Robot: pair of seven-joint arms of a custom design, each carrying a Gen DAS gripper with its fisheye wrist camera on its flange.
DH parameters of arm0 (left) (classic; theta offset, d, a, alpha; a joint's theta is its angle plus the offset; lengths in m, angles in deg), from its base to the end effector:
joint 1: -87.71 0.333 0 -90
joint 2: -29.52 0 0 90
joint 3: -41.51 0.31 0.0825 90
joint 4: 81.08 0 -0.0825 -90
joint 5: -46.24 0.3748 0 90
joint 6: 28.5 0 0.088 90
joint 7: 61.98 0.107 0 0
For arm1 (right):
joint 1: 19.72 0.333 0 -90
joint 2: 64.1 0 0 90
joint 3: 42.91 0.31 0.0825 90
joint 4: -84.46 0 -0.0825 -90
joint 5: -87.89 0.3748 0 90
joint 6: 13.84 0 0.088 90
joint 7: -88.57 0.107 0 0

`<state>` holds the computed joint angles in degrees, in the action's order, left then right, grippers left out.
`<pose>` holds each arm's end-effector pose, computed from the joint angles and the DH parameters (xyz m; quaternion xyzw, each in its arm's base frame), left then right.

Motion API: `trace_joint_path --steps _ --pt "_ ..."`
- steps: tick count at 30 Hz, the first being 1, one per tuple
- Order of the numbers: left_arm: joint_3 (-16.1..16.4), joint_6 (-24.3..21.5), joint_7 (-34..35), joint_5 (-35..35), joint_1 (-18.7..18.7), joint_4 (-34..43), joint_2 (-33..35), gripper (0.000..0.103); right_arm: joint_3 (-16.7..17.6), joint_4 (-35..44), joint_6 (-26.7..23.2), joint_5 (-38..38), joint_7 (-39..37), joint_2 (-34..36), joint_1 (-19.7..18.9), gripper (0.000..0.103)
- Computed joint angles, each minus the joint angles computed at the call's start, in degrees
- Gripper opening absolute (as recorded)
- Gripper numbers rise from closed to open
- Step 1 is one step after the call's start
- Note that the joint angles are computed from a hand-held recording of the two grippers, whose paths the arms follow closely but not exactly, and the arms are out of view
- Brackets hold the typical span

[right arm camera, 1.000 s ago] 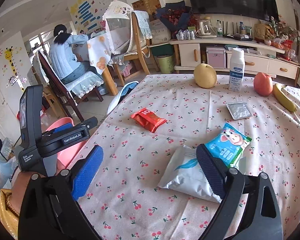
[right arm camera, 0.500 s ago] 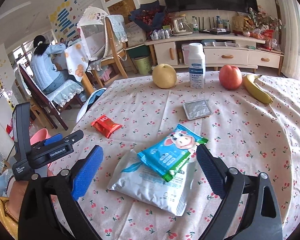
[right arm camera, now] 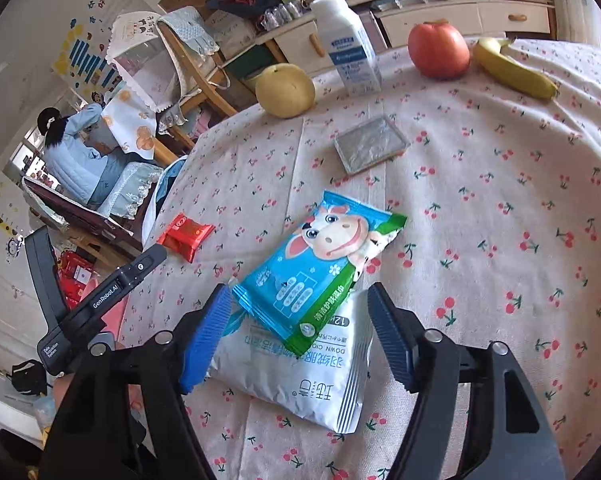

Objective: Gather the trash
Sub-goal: 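Move both open grippers back over the table toward the remaining packets, then grasp the red snack wrapper with the left gripper while the right gripper grasps the blue cow-print wipe pack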

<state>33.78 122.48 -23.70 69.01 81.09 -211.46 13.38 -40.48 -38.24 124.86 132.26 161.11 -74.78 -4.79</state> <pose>0.4837 -0.1390 0.5385 -0.7713 0.5344 -0.2644 0.2229 0.5038 0.1620 0.5339 -0.6986 0.6111 0.0632 0.3669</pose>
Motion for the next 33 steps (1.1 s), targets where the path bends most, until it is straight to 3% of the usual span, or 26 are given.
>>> trace_joint_path --steps 8,16,21,23,31,33 --pt "-0.2 1.6 -0.5 0.8 0.6 3.2 4.1 0.089 2.1 1.8 3.9 -5.6 1.3 2.4 1.0 0.071" --pt "-0.9 -1.0 -0.1 2.4 1.1 8.8 10.1 0.089 3.4 3.9 10.1 -14.7 3.1 6.3 2.3 0.071" --pt "-0.9 -1.7 0.4 2.5 1.2 10.7 12.2 0.089 3.1 5.6 11.3 -13.8 1.1 8.8 3.1 0.077" --pt "-0.9 -2.0 1.0 1.8 1.2 11.3 13.0 0.086 3.0 5.9 11.7 -12.5 -0.6 9.3 3.3 0.079" --pt "-1.5 -5.8 0.3 7.3 0.9 13.3 14.2 0.048 2.6 6.1 10.7 -12.3 -1.0 9.0 3.2 0.079" --pt "-1.3 -4.9 1.5 6.2 0.9 12.8 13.9 0.047 2.4 5.3 10.7 -12.0 -0.3 8.1 3.0 0.079"
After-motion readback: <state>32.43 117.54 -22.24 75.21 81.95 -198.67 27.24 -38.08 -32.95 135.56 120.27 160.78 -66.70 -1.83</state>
